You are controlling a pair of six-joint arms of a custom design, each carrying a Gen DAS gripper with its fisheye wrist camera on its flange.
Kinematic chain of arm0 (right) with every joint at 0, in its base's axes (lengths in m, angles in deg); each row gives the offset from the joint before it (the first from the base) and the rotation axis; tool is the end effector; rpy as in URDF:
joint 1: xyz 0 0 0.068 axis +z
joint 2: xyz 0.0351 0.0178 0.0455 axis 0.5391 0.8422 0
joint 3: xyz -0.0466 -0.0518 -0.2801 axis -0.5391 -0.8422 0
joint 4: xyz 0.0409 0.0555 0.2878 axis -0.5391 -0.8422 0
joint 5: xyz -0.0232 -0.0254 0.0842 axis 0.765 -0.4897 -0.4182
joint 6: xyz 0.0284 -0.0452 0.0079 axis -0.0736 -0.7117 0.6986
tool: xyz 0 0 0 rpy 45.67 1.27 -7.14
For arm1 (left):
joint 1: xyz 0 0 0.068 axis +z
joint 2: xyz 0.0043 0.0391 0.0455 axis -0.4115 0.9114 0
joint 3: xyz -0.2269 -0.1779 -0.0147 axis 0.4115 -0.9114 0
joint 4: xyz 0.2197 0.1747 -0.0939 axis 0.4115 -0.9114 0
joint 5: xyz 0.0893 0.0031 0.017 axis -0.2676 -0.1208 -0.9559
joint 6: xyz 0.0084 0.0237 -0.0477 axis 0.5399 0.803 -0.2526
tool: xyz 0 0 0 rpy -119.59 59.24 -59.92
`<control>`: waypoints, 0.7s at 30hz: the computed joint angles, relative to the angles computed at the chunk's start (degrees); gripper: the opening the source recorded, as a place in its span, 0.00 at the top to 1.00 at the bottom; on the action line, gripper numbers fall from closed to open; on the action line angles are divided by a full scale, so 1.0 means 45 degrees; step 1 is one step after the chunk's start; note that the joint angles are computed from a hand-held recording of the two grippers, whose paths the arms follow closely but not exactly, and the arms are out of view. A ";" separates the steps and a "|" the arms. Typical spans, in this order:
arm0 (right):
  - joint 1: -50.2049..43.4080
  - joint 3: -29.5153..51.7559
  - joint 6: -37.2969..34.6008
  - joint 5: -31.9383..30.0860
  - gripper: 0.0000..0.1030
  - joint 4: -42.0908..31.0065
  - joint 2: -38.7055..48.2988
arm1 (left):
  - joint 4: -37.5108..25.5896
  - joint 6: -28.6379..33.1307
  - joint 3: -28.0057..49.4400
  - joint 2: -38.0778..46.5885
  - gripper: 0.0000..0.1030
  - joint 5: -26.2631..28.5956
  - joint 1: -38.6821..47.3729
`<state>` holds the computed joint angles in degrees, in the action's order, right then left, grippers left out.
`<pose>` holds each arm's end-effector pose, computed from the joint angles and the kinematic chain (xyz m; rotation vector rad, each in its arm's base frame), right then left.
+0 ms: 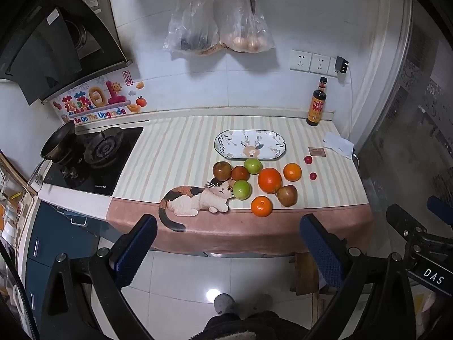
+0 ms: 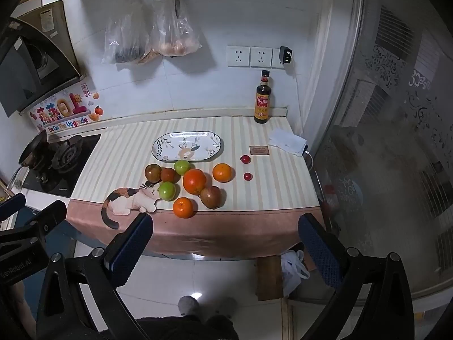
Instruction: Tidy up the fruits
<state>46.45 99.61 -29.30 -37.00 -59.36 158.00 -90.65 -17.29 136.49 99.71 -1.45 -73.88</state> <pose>0.2332 0.0557 0.4375 -0.1778 2.4805 0.0776 0.2484 -0.2626 0.3812 -0.2073 2.4946 0.1183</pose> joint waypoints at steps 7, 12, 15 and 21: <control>0.0051 -0.0044 0.0029 0.0037 0.00 0.0019 -0.0034 | 0.0147 0.0196 0.0155 0.0259 0.00 0.0060 0.0096; 0.0066 -0.0174 0.0049 0.0026 0.00 0.0089 -0.0125 | 0.0062 -0.0010 0.0267 0.0223 0.00 -0.0143 -0.0033; 0.0072 -0.0285 0.0068 0.0006 0.00 0.0163 -0.0217 | 0.0009 -0.0028 0.0482 0.0390 0.00 -0.0170 -0.0009; 0.0189 0.0000 0.0134 0.0001 0.00 0.0014 -0.0160 | -0.0021 -0.0053 0.0340 0.0181 0.00 -0.0233 -0.0065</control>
<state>47.30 99.61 -28.70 -36.99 -59.30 157.28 -90.74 -17.53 138.02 100.53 -2.49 -74.17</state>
